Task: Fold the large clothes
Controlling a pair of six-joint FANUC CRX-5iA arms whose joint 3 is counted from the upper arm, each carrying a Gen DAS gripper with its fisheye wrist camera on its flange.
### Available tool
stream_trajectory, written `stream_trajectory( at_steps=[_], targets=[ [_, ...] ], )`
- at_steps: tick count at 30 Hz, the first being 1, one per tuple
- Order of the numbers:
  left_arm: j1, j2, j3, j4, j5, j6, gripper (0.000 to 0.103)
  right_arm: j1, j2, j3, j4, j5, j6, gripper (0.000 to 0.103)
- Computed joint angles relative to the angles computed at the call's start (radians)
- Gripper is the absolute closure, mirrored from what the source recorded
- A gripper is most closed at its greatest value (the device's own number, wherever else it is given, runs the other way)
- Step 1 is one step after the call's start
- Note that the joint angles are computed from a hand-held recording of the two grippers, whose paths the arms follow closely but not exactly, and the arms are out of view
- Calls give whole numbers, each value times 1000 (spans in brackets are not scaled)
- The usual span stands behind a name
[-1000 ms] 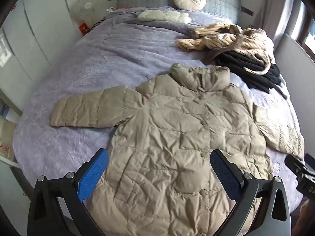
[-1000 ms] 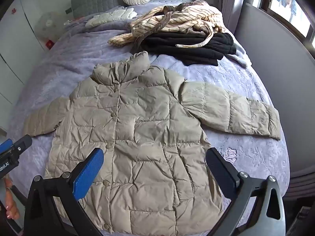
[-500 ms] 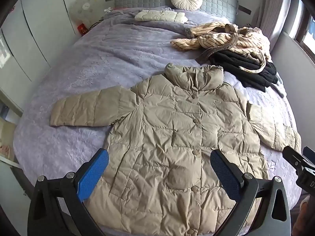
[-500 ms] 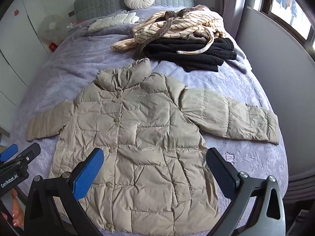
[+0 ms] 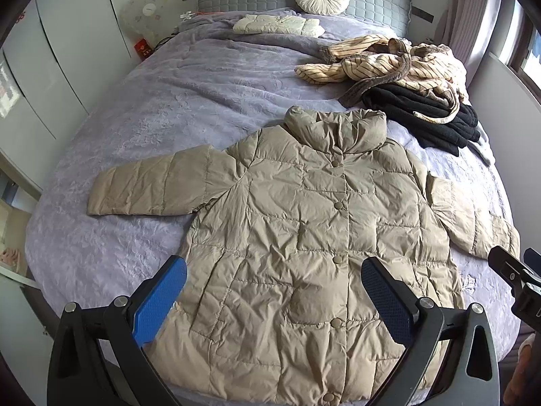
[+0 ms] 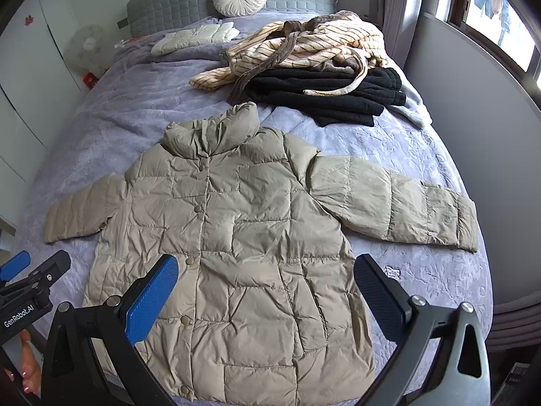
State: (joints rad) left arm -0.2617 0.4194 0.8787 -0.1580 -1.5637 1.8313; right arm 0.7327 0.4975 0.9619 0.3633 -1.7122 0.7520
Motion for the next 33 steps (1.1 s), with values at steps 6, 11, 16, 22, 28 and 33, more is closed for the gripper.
stream_trajectory(
  at_steps=[6, 11, 16, 22, 28, 33],
  targets=[
    [5, 2, 6, 1, -7, -3, 0, 2, 0, -3, -1, 2, -1, 0],
    [6, 4, 11, 0, -11, -4, 0, 2, 1, -3, 0, 2, -1, 0],
    [7, 5, 13, 1, -12, -5, 0, 2, 2, -1, 0, 0, -1, 0],
    [7, 5, 12, 1, -12, -7, 0, 2, 3, -1, -1, -1, -1, 0],
    [11, 5, 15, 2, -14, -8, 0, 2, 1, -5, -1, 2, -2, 0],
    [11, 3, 11, 3, -12, -8, 0, 2, 3, -1, -2, 0, -1, 0]
  ],
)
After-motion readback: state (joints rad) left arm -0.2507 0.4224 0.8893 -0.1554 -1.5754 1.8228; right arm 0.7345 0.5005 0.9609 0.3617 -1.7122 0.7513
